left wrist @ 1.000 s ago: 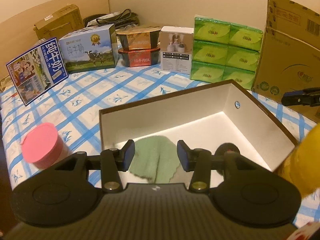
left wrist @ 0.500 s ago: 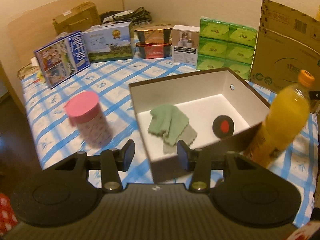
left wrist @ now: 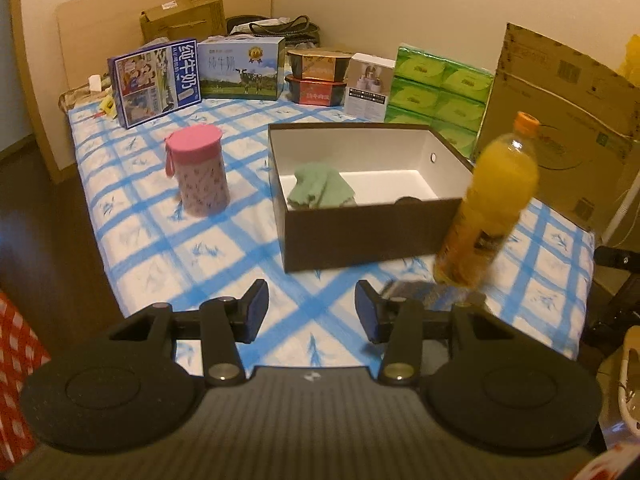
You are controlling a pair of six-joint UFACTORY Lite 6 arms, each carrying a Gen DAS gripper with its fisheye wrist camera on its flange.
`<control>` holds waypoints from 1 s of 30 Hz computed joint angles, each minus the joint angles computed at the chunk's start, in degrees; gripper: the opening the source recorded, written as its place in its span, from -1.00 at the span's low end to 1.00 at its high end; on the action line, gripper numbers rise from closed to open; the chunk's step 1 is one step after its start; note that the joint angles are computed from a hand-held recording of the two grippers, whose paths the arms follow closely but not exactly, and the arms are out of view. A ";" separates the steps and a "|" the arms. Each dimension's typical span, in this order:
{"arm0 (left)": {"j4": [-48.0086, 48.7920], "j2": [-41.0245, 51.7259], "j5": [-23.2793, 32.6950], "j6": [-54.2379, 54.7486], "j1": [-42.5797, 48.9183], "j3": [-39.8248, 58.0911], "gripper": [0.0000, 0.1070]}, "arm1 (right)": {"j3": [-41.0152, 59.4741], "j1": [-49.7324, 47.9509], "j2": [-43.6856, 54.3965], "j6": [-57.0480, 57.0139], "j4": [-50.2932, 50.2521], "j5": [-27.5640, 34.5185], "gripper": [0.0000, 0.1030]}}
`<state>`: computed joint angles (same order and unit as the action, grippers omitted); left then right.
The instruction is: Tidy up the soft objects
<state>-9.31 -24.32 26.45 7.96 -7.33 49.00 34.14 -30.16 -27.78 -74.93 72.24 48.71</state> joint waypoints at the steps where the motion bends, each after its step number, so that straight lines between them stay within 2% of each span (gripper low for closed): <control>1: 0.74 -1.89 0.51 -1.08 -0.25 -1.38 -0.16 | -2.22 0.66 -3.72 1.23 -0.79 -0.11 0.34; 6: 5.25 -11.34 3.27 -8.38 -2.61 -7.55 -0.16 | -9.76 7.00 -19.27 11.92 -7.53 -3.42 0.34; 10: 7.78 -15.33 4.61 -12.95 -4.47 -10.32 -0.16 | -14.58 13.04 -28.52 21.51 -13.30 -6.48 0.34; 14: 9.60 -17.80 5.32 -17.19 -5.83 -12.97 -0.16 | -19.24 20.90 -34.86 34.04 -22.28 -12.18 0.34; 16: 10.50 -18.29 5.40 -18.91 -6.76 -14.08 -0.16 | -21.28 22.56 -36.76 38.29 -25.09 -13.13 0.34; 21: 12.53 -18.11 4.68 -22.55 -9.34 -15.87 -0.16 | -23.63 25.64 -37.76 44.93 -30.75 -14.55 0.34; 25: 14.61 -16.71 2.64 -24.63 -11.24 -16.97 -0.16 | -23.97 30.36 -37.14 50.75 -36.52 -18.25 0.34; 28: 15.86 -14.23 -0.52 -24.23 -11.90 -17.48 -0.16 | -23.80 33.35 -34.47 51.69 -37.66 -22.25 0.34; 30: 20.00 -11.65 -3.28 -27.07 -12.83 -17.65 -0.16 | -23.43 36.30 -31.18 53.52 -40.03 -26.59 0.34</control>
<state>10.68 -35.98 23.17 -19.11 -20.17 31.36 10.71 6.14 -58.95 -21.41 32.20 22.11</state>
